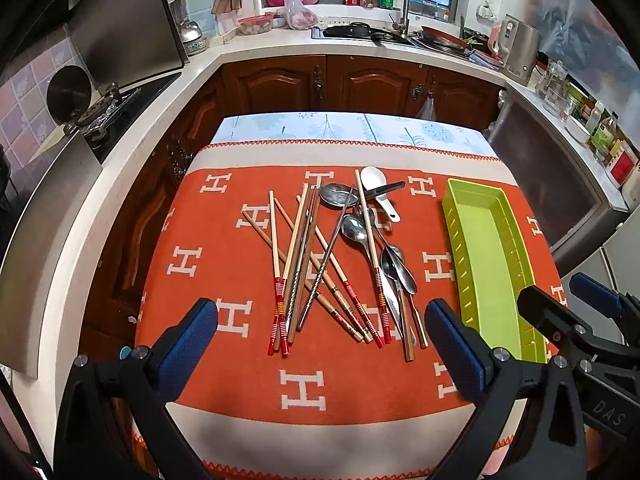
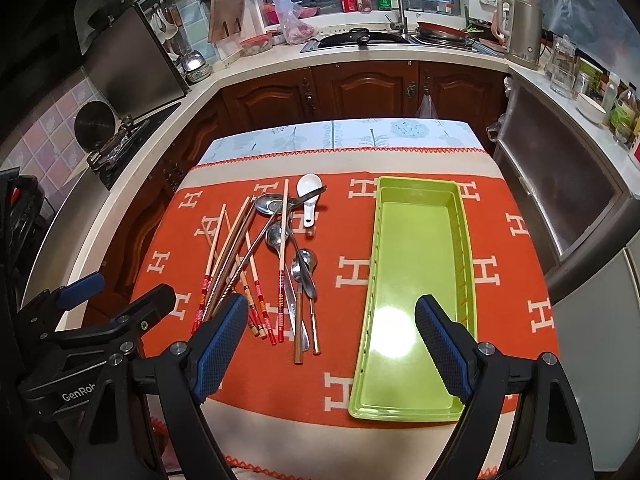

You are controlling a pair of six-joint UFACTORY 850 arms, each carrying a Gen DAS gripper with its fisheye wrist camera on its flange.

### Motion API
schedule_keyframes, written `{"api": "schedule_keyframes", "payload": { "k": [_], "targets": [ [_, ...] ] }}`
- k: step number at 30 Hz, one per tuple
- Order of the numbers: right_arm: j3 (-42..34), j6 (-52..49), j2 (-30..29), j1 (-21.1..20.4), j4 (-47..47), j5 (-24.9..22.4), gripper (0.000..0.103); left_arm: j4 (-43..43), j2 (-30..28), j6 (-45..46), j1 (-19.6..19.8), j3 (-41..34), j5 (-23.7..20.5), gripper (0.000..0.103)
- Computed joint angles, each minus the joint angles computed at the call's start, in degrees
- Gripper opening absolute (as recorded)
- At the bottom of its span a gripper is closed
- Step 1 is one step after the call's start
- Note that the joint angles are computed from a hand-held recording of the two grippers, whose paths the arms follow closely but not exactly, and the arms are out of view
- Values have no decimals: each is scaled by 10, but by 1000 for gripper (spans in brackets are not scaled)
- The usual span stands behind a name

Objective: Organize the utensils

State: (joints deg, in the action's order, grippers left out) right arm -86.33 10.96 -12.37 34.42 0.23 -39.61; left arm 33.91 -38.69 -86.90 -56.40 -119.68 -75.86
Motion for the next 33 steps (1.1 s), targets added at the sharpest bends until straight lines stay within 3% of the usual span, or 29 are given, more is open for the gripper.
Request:
{"api": "schedule_keyframes", "payload": {
  "k": [9, 14, 16, 23, 28, 30, 33],
  "targets": [
    [-36, -14, -23, 1, 1, 0, 87, -13, 46, -6, 16, 71, 51, 102],
    [-80, -42, -53, 4, 12, -4, 87, 29, 76, -16, 23, 110, 35, 102],
    [-101, -53, -69, 6, 21, -8, 86, 33, 92, -17, 31, 134, 48, 102],
    [-186, -100, -142, 7, 88, -34, 72, -11, 151, -14, 76, 246, 195, 101],
    [-244, -110, -204, 10, 124, -65, 58, -53, 162, -7, 109, 299, 289, 86],
    [-256, -112, -225, 10, 141, -75, 54, -85, 158, 13, 126, 310, 318, 71],
    [-273, -114, -252, 9, 166, -93, 47, -147, 146, 57, 150, 320, 355, 56]
  ]
}}
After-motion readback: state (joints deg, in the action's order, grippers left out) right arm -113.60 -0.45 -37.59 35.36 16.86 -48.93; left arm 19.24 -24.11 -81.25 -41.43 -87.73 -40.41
